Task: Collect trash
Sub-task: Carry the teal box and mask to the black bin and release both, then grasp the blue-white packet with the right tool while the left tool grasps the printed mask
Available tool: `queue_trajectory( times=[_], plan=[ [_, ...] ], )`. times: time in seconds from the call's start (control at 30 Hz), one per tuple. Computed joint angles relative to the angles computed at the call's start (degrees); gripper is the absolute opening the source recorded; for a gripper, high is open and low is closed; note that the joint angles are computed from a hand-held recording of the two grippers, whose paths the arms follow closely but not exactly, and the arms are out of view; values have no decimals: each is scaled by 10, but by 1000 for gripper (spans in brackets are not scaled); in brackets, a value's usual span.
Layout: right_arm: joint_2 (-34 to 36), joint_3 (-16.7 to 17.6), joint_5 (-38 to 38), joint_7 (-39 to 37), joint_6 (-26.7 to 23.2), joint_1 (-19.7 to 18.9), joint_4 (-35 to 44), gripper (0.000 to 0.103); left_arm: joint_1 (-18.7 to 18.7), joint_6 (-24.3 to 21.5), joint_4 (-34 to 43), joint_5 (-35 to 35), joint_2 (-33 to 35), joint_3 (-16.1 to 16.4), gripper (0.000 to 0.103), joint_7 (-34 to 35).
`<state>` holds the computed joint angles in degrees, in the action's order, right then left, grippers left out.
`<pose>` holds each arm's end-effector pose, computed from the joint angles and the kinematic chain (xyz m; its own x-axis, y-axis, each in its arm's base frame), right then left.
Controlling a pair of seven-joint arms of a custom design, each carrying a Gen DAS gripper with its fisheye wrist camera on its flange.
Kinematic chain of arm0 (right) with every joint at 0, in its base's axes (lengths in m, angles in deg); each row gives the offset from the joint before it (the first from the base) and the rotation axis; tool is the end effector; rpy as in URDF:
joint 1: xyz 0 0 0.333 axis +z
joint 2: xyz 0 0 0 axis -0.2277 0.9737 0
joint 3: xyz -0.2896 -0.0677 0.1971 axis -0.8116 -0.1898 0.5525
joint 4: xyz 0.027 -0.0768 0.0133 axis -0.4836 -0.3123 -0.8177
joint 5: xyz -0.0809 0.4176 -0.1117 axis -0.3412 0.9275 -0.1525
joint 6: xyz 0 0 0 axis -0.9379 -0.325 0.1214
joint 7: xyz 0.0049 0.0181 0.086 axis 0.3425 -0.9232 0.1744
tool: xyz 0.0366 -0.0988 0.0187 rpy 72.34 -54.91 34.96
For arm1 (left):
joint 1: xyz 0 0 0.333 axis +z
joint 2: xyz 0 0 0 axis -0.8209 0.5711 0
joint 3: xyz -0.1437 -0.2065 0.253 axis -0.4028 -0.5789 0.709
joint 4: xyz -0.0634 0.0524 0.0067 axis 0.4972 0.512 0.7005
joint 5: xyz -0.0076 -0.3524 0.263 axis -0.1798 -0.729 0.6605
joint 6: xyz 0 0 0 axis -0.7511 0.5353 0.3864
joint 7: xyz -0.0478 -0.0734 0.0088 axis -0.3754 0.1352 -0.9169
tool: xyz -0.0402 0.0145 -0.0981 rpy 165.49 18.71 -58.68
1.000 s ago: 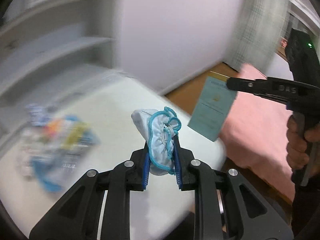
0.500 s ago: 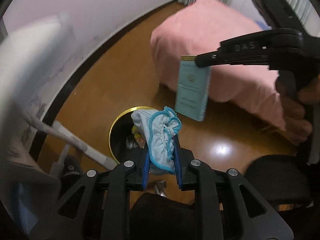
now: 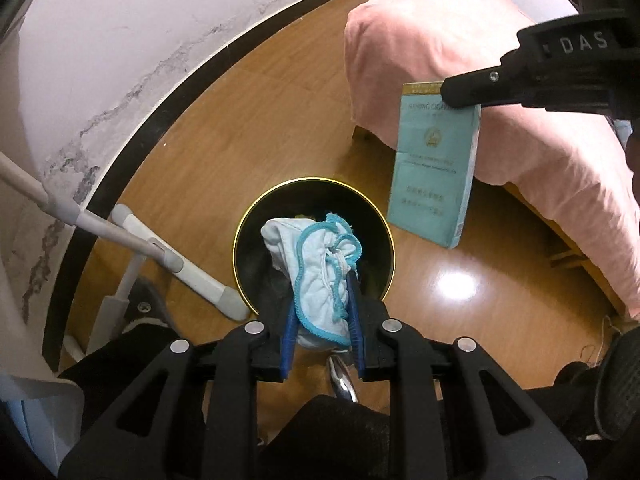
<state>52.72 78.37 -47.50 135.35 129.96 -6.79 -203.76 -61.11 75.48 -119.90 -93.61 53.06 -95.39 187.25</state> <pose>0.6079 0.0690 0.5477 -0.2963 -0.8930 -0.3388 -0.8949 0.3835 -0.2280 0.6406 -0.2094 0.5056 -0.6562 -0.7470 0.1069 -0.7359 0.6022 -0.3094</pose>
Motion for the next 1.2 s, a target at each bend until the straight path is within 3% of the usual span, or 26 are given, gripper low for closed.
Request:
queue_trajectory(
  times=[0.07,0.1,0.13,0.17,0.2,0.3,0.37,0.43,0.5,0.67,0.8,0.9,1.07,1.2],
  plan=[
    [2,0,3,-6,3,1,0,13,0,-3,0,-1,0,0,22,-1],
    [2,0,4,-7,3,1,0,21,1,-3,0,-1,1,0,22,1],
    [2,0,5,-5,5,1,-1,31,1,-2,1,1,2,0,22,2],
    [1,0,4,-2,8,1,-2,56,0,-2,1,1,1,-1,23,2],
    [-2,1,-1,2,16,1,-6,64,0,-3,1,2,1,-1,24,2],
    [-11,1,-9,7,29,0,-10,64,0,-5,6,1,6,-1,25,1],
    [-21,1,-3,11,38,-1,-18,64,0,-9,11,1,9,-2,31,2],
    [-32,1,-6,17,44,-2,-25,64,-2,-5,12,1,7,-4,56,4],
    [-43,3,-16,27,50,-5,-31,65,-3,6,6,-2,-2,-6,67,14],
    [-80,10,-47,54,63,-11,-45,68,-8,-4,2,-22,-29,-6,72,30],
    [-101,27,-96,71,65,-14,-32,74,-1,-19,-7,-84,-90,10,92,65],
    [-103,49,-151,83,77,-11,-1,79,8,-76,15,-141,-119,40,94,75],
    [-45,64,-146,18,88,41,105,82,31,-77,21,-174,-180,93,96,79],
    [46,68,-57,-72,64,92,228,85,72,-10,26,-109,-188,119,96,42]
  ],
)
